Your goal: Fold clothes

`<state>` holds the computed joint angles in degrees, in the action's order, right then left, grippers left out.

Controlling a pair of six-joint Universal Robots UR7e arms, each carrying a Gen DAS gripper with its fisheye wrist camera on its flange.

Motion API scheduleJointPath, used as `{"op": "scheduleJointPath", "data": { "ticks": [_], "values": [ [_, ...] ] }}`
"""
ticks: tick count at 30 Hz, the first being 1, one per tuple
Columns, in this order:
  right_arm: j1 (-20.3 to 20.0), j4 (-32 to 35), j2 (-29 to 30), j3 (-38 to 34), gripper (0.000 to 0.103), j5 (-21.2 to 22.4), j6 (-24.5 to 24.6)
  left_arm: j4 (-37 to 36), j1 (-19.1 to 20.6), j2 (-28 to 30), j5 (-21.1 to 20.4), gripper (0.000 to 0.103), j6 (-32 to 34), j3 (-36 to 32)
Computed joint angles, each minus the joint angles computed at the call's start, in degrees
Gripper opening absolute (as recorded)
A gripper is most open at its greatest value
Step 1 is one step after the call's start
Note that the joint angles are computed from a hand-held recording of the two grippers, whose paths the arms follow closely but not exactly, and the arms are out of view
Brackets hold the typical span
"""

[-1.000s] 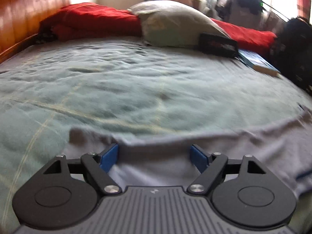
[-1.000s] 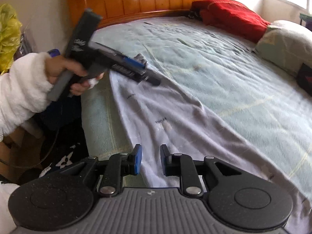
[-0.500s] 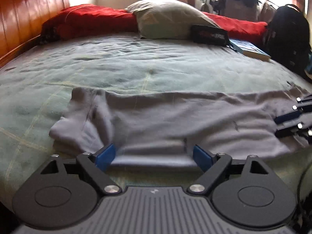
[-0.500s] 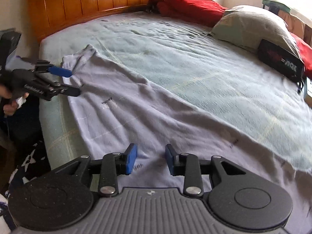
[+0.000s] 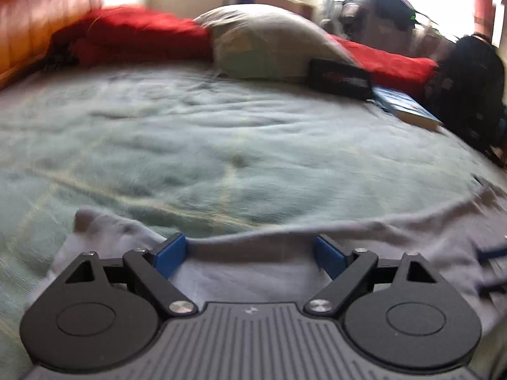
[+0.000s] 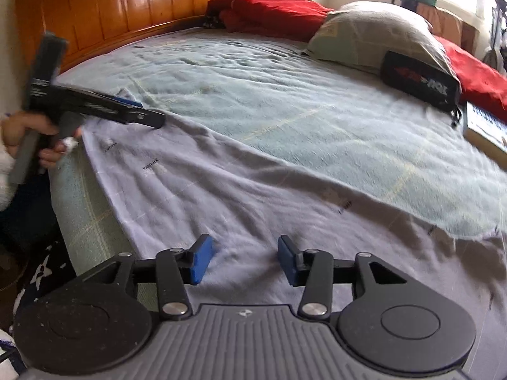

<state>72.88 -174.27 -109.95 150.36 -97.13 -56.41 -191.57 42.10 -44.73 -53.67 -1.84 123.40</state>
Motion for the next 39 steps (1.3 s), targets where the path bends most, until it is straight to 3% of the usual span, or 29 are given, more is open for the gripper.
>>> {"op": "scheduleJointPath", "data": {
  "ticks": [5, 8, 10, 13, 15, 16, 19, 21, 23, 25, 28, 30, 34, 39],
  "values": [
    [-1.2, 2.9, -3.5, 0.0, 0.055, 1.7, 0.4, -1.0, -5.6, -3.3, 4.2, 0.089, 1.3, 5.3],
    [-0.3, 3.8, -3.3, -0.7, 0.058, 2.6, 0.4, 0.4, -9.3, -4.6, 8.1, 0.093, -2.8, 9.5],
    [2.2, 1.7, -0.3, -1.3, 0.060, 1.9, 0.0, 3.9, -10.2, -4.7, 8.3, 0.093, -9.2, 10.7],
    [5.7, -3.3, 5.7, -2.1, 0.065, -1.2, -1.4, 2.4, -12.8, -2.0, 11.6, 0.093, -15.3, 12.2],
    [6.5, -5.8, 8.9, -2.5, 0.067, -3.3, -2.4, 0.0, -13.6, -1.6, 11.7, 0.093, -14.5, 12.5],
    [6.4, -6.4, 10.1, -2.7, 0.068, -5.0, -2.2, -1.3, -14.0, -1.4, 11.8, 0.093, -14.0, 12.7],
    [2.7, -5.5, 8.3, -1.7, 0.076, -2.4, -2.2, -4.9, -15.2, -0.6, 12.0, 0.093, -12.5, 13.0],
    [1.3, -4.9, 6.2, -0.9, 0.077, -1.2, -1.8, -6.5, -15.5, 0.7, 16.4, 0.093, -10.5, 12.3],
    [0.8, -5.8, 4.8, 0.1, 0.077, -1.1, -1.3, -4.2, -15.8, 0.9, 21.6, 0.093, -13.2, 11.7],
    [1.0, -6.9, 3.8, 1.0, 0.073, -1.2, -0.4, -4.2, -15.6, -0.6, 21.9, 0.093, -16.2, 12.8],
    [3.6, -5.0, 3.3, 0.6, 0.057, -0.5, -1.1, -2.6, -15.3, -4.1, 19.6, 0.093, -19.8, 15.4],
    [7.0, -3.9, 4.5, -0.4, 0.049, -0.5, -2.2, 4.5, -15.8, -7.3, 20.0, 0.093, -24.7, 16.7],
    [13.8, -2.3, 10.8, -2.0, 0.043, 0.7, -6.8, 19.1, -15.7, -15.1, 18.7, 0.093, -32.7, 17.6],
    [18.8, -6.5, 20.3, -2.5, 0.027, -1.8, -13.4, 26.8, -16.6, -18.4, 21.9, 0.093, -37.0, 18.3]
  ]
}}
